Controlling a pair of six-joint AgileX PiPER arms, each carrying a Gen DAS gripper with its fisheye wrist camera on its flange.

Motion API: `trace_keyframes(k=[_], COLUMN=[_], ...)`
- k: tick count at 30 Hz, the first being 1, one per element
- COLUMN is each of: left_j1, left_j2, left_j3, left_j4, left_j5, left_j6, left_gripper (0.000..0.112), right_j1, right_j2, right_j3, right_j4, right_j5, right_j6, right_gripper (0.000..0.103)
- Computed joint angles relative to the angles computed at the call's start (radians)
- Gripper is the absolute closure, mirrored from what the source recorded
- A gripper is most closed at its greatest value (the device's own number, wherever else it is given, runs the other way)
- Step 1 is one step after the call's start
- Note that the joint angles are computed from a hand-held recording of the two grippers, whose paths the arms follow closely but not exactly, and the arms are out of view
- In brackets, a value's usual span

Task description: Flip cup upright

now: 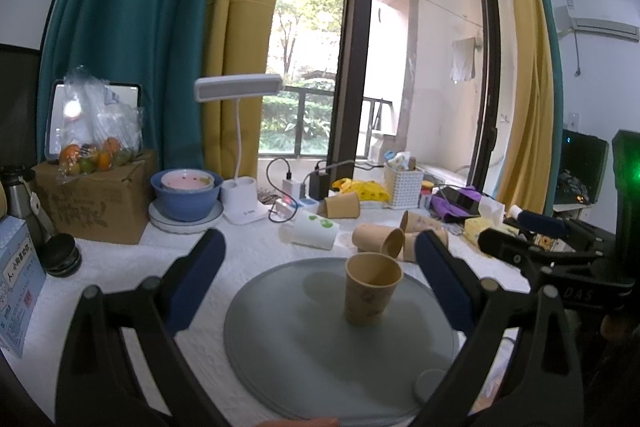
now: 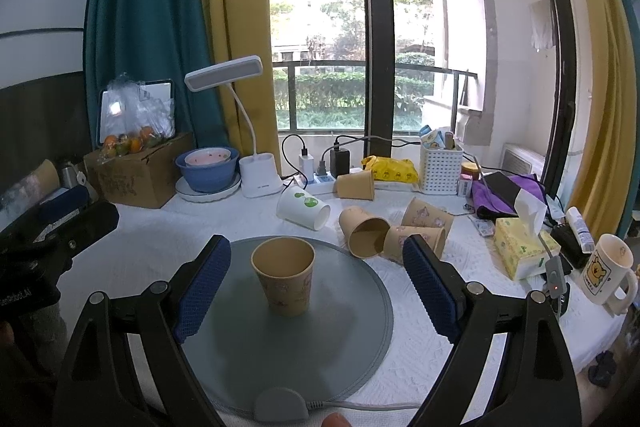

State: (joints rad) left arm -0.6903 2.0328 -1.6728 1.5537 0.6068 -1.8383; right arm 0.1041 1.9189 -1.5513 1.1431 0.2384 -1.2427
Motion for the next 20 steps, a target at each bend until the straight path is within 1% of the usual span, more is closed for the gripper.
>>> trace_keyframes(k=[20], left_j1=[-0.004], left_j2=[0.002], left_j3=[-0.003], left_j4=[-0.007], left_j5=[-0.009], left_j6=[0.008], left_gripper=[0.016], right_j1=[0.002], right_j2=[0.002], right_j3=[-0.003], right_j4=[-0.018], right_j5=[0.000], right_j6=[0.019], right_gripper=[0.013])
